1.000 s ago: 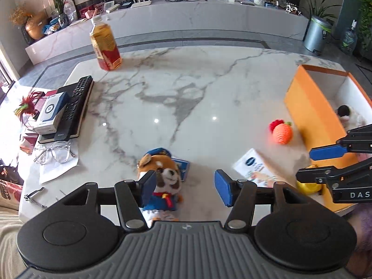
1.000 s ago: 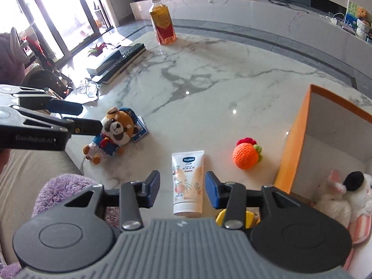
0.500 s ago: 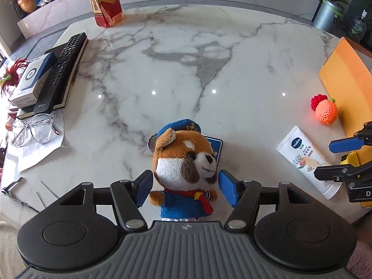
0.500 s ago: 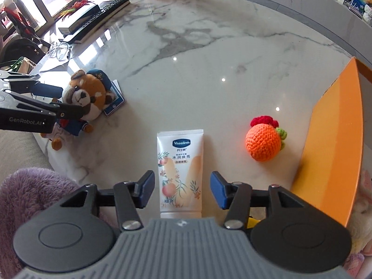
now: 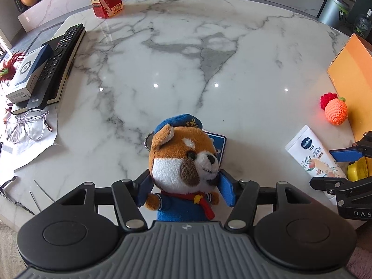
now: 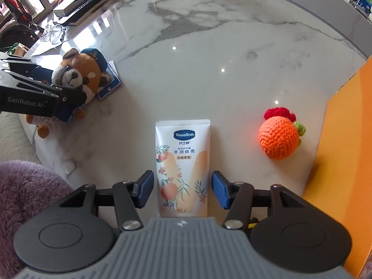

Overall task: Organize objects
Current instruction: 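Lift the plush and Vaseline tube and carry both over the orange box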

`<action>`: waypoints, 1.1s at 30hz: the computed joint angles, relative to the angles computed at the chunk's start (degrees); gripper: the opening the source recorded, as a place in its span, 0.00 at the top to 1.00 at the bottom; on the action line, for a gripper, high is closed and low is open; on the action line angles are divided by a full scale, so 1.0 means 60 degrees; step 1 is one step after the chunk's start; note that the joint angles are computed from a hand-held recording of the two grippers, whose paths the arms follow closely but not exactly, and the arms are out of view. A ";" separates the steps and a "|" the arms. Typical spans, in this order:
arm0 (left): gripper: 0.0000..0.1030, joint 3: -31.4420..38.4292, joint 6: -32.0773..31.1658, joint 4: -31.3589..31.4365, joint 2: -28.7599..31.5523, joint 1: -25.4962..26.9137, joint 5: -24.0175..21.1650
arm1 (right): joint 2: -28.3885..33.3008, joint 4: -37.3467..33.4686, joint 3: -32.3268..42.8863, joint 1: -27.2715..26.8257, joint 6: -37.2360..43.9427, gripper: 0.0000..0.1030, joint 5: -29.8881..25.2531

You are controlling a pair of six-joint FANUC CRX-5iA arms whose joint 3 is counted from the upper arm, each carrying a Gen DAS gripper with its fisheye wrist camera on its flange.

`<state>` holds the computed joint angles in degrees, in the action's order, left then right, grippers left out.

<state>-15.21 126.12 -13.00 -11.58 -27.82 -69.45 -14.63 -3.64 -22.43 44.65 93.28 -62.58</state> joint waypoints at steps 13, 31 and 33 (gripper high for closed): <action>0.44 0.0921 0.1828 -0.0930 0.0042 -0.1191 -0.0381 | -0.1320 -0.0747 -0.0224 -0.0609 0.0461 0.53 0.0055; 0.44 0.4307 0.2151 -0.2198 0.1501 -0.3743 -0.0241 | -0.3458 -0.3237 0.1032 -0.4506 0.2277 0.54 -0.0398; 0.44 0.4626 0.1937 -0.2102 0.1784 -0.3805 -0.0082 | -0.3360 -0.3570 0.1254 -0.5284 0.2625 0.54 -0.0567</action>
<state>12.55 137.74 -25.61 -0.88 -50.65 -69.94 -34.79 -25.06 -14.90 12.95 109.02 -65.98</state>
